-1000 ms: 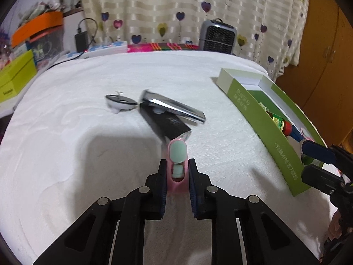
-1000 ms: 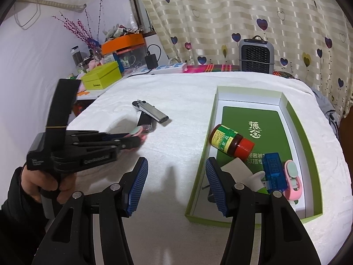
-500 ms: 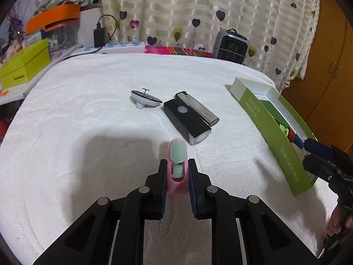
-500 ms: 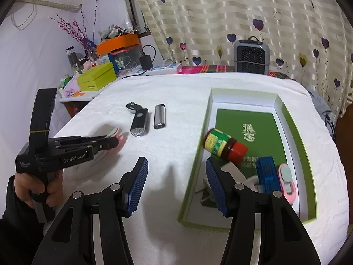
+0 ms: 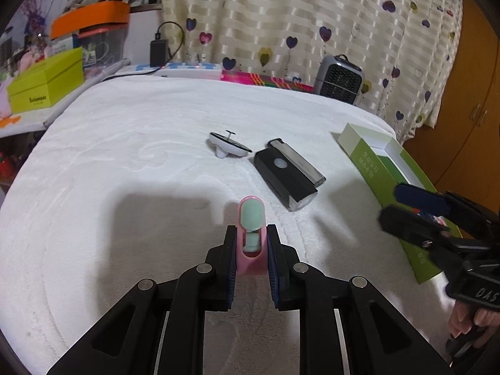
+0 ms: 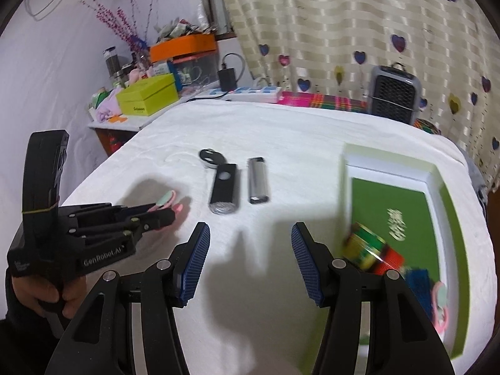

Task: Organize rigid objects
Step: 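Grasp the second pink clip with the left gripper while the right gripper approaches the black device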

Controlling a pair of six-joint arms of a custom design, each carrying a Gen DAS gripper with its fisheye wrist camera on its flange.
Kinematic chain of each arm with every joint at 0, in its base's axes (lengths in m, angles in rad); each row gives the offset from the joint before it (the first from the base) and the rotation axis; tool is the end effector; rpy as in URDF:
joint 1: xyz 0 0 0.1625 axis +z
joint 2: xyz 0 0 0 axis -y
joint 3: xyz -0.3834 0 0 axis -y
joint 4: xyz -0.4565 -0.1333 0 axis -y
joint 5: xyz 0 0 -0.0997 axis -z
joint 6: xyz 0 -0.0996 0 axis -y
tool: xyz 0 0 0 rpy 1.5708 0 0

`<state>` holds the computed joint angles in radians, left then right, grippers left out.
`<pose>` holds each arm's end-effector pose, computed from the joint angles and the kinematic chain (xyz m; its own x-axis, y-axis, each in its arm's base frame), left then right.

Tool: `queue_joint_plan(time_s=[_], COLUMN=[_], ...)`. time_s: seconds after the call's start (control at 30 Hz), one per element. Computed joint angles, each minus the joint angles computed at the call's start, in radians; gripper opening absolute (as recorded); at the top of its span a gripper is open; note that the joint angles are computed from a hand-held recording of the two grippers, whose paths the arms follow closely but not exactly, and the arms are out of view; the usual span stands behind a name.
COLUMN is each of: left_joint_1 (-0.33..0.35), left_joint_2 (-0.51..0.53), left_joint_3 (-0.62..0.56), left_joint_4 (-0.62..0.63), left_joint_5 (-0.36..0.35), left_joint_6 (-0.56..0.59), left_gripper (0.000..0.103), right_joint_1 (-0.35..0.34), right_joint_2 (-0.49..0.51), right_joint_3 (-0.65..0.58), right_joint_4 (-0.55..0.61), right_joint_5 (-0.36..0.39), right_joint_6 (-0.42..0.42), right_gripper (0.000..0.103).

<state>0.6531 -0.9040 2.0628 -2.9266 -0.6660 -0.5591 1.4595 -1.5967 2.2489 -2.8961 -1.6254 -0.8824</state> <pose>-0.2921 -0.4900 0.0046 -0.8350 0.0206 -0.5499 0.3963 0.7158 -0.5749 0.0723 -0.5040 0.2531 -0.6951 -0.5082 0.5086 -0.7083 0.6054 -0.3631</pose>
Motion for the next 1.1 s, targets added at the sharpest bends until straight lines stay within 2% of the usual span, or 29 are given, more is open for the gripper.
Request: queue_joint_plan(time_s=[0.2, 0.47, 0.67, 0.77, 0.83, 0.9, 1.0, 1.1], left_joint_1=[0.001, 0.006, 0.008, 0.010, 0.010, 0.009, 0.021, 0.028], left_joint_2=[-0.014, -0.035, -0.035, -0.036, -0.033, -0.031, -0.029, -0.028], left_joint_3=[0.019, 0.045, 0.046, 0.044, 0.042, 0.039, 0.014, 0.010], left_joint_4=[-0.031, -0.077, -0.086, -0.073, -0.068, -0.064, 0.045, 0.058], left_joint_5=[0.008, 0.001, -0.004, -0.005, -0.009, -0.012, -0.028, -0.029], left_joint_6=[-0.016, -0.030, -0.031, -0.031, -0.027, -0.019, -0.055, -0.063], left_gripper=[0.017, 0.017, 0.017, 0.017, 0.017, 0.017, 0.017, 0.017], right_joint_1=[0.059, 0.103, 0.116, 0.115, 0.115, 0.115, 0.112, 0.109], right_joint_2=[0.100, 0.230, 0.296, 0.316, 0.325, 0.325, 0.317, 0.299], right_joint_3=[-0.044, -0.132, -0.174, -0.187, -0.191, -0.190, -0.181, -0.165], right_joint_4=[-0.024, -0.039, -0.038, -0.033, -0.033, -0.037, -0.042, -0.042], right_joint_5=[-0.059, -0.130, -0.171, -0.186, -0.196, -0.203, -0.197, -0.189], right_joint_6=[0.007, 0.041, 0.037, 0.038, 0.035, 0.035, 0.029, 0.023], right_gripper=[0.055, 0.055, 0.047, 0.042, 0.028, 0.028, 0.028, 0.028])
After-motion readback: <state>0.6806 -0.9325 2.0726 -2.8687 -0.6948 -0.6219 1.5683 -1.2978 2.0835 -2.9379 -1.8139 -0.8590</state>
